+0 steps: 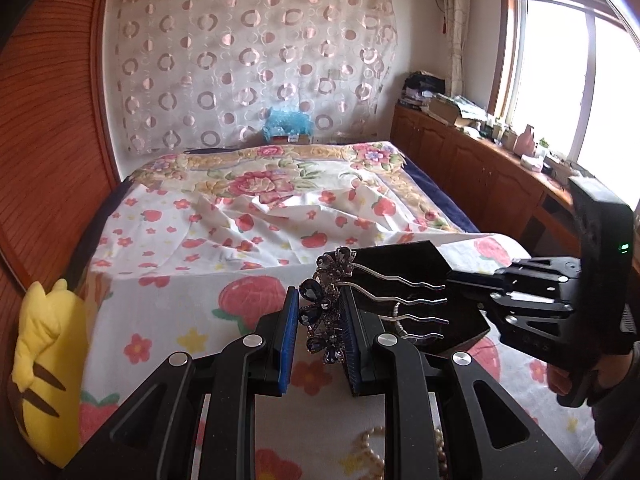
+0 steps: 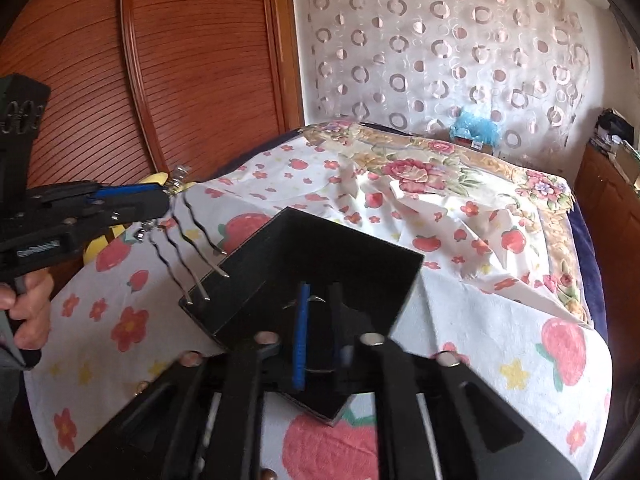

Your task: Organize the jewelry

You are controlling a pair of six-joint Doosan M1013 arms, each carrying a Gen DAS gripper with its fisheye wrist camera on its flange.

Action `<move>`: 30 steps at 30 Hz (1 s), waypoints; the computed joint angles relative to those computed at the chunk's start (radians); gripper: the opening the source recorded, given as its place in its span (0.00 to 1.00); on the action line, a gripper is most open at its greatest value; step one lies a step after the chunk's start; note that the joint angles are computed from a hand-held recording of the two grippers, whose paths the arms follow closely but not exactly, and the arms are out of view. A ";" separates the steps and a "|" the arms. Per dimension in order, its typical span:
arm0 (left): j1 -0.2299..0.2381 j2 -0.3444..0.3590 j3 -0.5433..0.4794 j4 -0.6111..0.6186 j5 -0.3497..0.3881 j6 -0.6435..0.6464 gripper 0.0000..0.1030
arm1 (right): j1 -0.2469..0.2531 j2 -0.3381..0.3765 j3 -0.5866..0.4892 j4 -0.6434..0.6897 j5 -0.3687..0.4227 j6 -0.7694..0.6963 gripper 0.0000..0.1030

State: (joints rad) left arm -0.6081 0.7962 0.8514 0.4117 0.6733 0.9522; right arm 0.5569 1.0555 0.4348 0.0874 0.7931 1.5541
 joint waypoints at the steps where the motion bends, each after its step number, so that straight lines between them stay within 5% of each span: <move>1: 0.001 0.010 -0.017 -0.011 0.009 0.014 0.19 | -0.002 -0.010 0.020 0.005 -0.018 -0.003 0.18; 9: -0.006 0.136 -0.241 -0.095 0.150 0.170 0.19 | -0.025 -0.105 0.202 -0.050 -0.129 0.062 0.18; 17: -0.020 0.324 -0.599 -0.113 0.420 0.299 0.19 | -0.041 -0.180 0.349 -0.073 -0.226 0.117 0.18; 22: -0.024 0.392 -0.734 -0.108 0.526 0.335 0.19 | -0.040 -0.200 0.388 -0.090 -0.252 0.131 0.18; 26: -0.030 0.391 -0.729 -0.098 0.543 0.347 0.20 | -0.035 -0.211 0.406 -0.112 -0.265 0.155 0.18; 30: -0.031 0.300 -0.550 -0.090 0.416 0.308 0.45 | -0.034 -0.222 0.427 -0.119 -0.274 0.171 0.18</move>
State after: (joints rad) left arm -0.6388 1.0966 0.3011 0.3215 1.0896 1.2600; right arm 0.5230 0.8334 0.8623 -0.0313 0.5190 1.7251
